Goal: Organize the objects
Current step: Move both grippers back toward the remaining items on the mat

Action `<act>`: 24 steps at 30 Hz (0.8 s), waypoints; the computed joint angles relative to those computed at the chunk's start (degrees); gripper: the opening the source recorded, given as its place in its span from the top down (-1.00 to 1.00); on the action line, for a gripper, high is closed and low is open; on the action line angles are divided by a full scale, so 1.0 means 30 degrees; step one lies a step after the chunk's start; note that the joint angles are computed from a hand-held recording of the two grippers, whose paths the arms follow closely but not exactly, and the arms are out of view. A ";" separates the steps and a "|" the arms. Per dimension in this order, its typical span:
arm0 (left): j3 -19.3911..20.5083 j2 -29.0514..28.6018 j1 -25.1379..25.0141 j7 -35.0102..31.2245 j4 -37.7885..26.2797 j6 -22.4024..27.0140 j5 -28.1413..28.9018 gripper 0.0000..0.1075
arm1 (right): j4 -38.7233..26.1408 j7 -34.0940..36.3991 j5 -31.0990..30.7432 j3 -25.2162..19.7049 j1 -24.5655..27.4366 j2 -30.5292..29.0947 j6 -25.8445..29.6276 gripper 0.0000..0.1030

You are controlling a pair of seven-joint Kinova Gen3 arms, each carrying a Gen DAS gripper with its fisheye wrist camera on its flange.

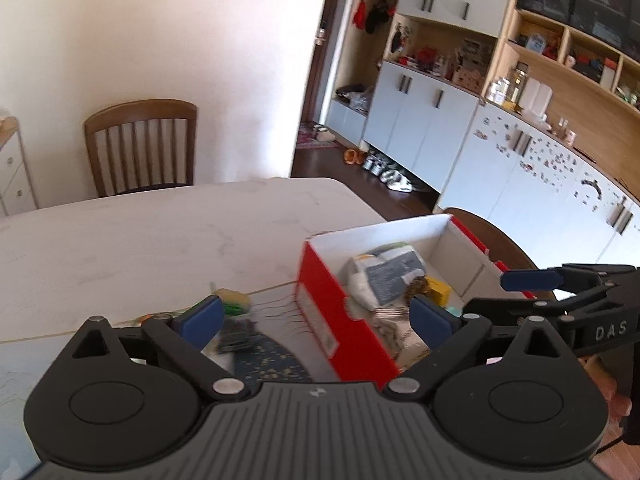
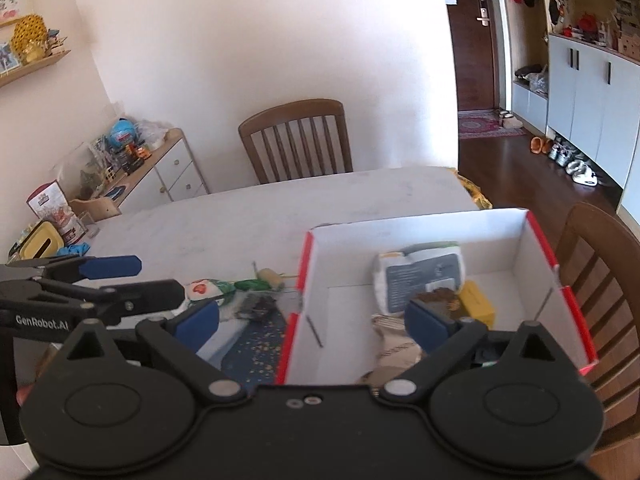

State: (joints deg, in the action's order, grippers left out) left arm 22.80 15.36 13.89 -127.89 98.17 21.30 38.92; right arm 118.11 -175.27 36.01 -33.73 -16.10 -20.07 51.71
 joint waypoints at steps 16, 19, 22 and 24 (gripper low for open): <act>0.0133 -0.0117 -0.3394 -0.6402 0.1842 -0.0177 0.4189 -0.92 | -0.1936 -0.3266 0.3588 -0.0356 -0.2445 0.4469 0.1110 -0.98; -0.0434 0.0171 -0.3344 -0.6564 0.1892 0.0033 0.4232 -0.92 | -0.2265 -0.3222 0.3973 0.0253 -0.3090 0.5212 0.1149 -0.98; -0.0666 0.0587 -0.3357 -0.6470 0.1994 -0.0217 0.4188 -0.92 | -0.2643 -0.3041 0.4111 0.1015 -0.3685 0.5899 0.0995 -0.98; -0.0706 0.0807 -0.3296 -0.6212 0.2212 -0.0821 0.4095 -0.92 | -0.2912 -0.2860 0.4259 0.1530 -0.4088 0.6350 0.0940 -0.97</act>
